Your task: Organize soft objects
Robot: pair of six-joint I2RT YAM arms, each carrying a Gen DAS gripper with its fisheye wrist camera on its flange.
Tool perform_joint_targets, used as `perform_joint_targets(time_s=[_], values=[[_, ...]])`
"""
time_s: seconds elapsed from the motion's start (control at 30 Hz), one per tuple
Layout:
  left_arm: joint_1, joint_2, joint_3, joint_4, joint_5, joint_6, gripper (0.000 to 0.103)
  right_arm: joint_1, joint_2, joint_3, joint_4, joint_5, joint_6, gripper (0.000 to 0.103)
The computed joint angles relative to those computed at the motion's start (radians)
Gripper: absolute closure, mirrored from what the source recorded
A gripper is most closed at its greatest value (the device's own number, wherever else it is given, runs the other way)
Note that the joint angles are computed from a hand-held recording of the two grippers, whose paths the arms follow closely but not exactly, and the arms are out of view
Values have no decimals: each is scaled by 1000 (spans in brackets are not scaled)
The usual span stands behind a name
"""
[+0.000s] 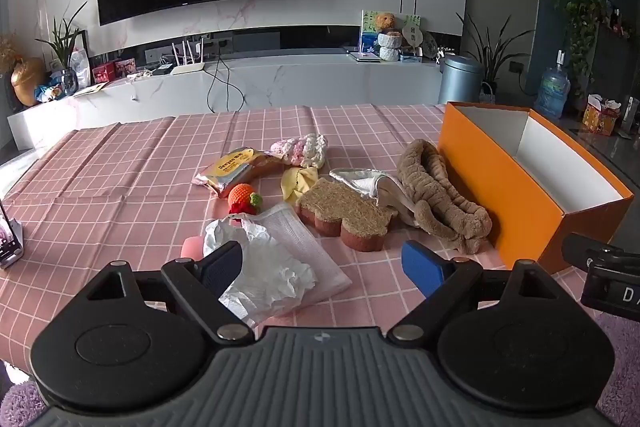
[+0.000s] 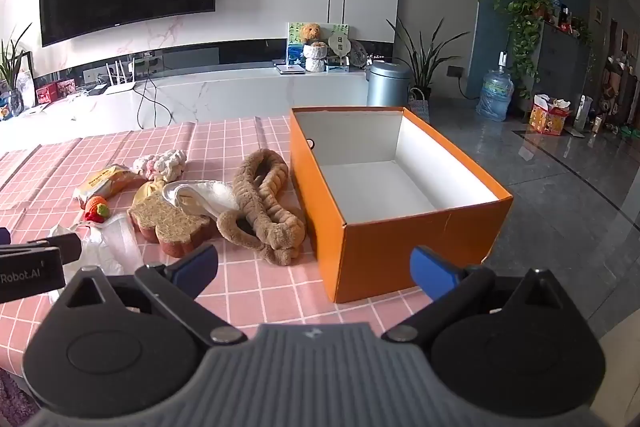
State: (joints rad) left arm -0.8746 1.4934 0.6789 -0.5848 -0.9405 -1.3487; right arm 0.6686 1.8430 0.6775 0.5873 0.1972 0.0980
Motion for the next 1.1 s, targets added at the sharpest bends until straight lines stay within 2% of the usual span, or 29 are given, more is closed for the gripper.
perform_joint_targets(time_s=[0.57,0.6,1.07,1.1], values=[[2,-11,-9,20,14,15,0,33,-9,-10,8,39,6,2],[-14,7,10,-5,11,-14,0,31,-11,-12,8,38,6,2],[-42,34,30,-34,8,-60,0,17,-13,-11,5,11,-17,2],[-17,5,16,-19,14,-25,0,16,-16,-13,4,9,-18,2]])
